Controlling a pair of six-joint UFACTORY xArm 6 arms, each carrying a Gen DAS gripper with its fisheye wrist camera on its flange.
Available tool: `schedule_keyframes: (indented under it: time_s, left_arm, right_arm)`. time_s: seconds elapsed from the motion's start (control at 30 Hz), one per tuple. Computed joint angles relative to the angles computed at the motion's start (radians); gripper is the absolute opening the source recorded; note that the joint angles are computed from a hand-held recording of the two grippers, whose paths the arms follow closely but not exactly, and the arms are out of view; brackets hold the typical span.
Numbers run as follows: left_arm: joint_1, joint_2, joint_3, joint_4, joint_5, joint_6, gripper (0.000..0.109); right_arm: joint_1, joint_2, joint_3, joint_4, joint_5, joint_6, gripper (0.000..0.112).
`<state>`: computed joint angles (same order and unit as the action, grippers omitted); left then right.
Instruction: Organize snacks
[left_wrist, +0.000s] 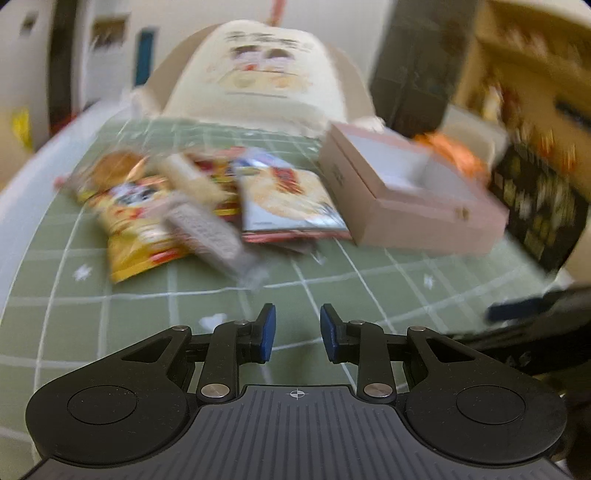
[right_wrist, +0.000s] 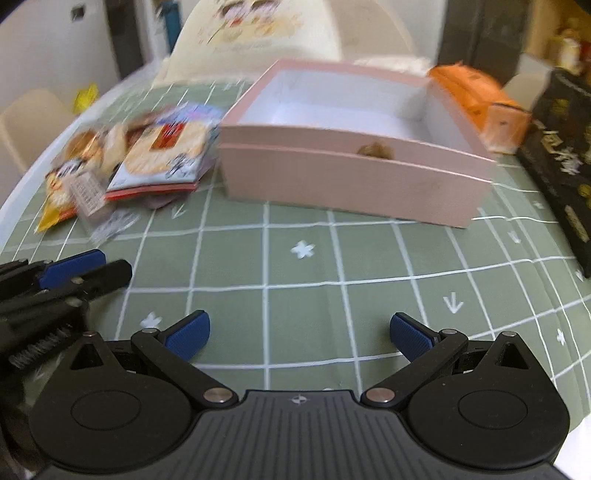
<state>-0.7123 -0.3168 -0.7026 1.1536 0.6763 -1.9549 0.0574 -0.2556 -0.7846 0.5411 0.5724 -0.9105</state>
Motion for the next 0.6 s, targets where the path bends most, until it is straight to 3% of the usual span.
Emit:
schedule_keyframes:
  time_s: [0.03,0.1,0.2,0.27,0.33,0.4,0.47,0.53,0.6]
  left_arm:
    - [0.005,-0.062,0.035,-0.012,0.024,-0.018,0.031]
    - [0.028,-0.161,0.08,-0.047,0.076,0.003,0.03]
    - [0.13,-0.242,0.13,-0.153,0.0,0.111,0.03]
    - [0.185,-0.287,0.163,-0.234,-0.059,0.171,0.03]
    - [0.2,-0.313,0.184,-0.27,-0.097,0.188,0.03]
    - [0.198,-0.329,0.195,-0.29,-0.119,0.199,0.03]
    - [0.187,-0.352,0.212,-0.292,-0.11,0.192,0.03]
    - [0.181,-0.384,0.236,-0.292,-0.09,0.163,0.03]
    - [0.193,-0.406,0.261,-0.309,-0.1,0.155,0.03]
  right_arm:
    - [0.007,-0.002,-0.02,-0.018,0.035,0.003,0.093]
    - [0.051,-0.053,-0.019,0.071,0.025,-0.107,0.091]
    - [0.161,-0.042,-0.081,0.238,-0.016,-0.266,0.097]
    - [0.228,0.066,-0.212,0.235,0.004,-0.195,0.097]
    - [0.278,0.236,-0.393,0.16,0.039,-0.031,0.095]
    - [0.31,0.394,-0.552,0.033,0.053,0.167,0.083]
    - [0.312,0.515,-0.689,-0.05,0.154,0.3,0.052]
    - [0.296,0.54,-0.714,-0.025,0.24,0.307,0.049]
    - [0.289,0.47,-0.614,-0.01,0.228,0.245,0.049]
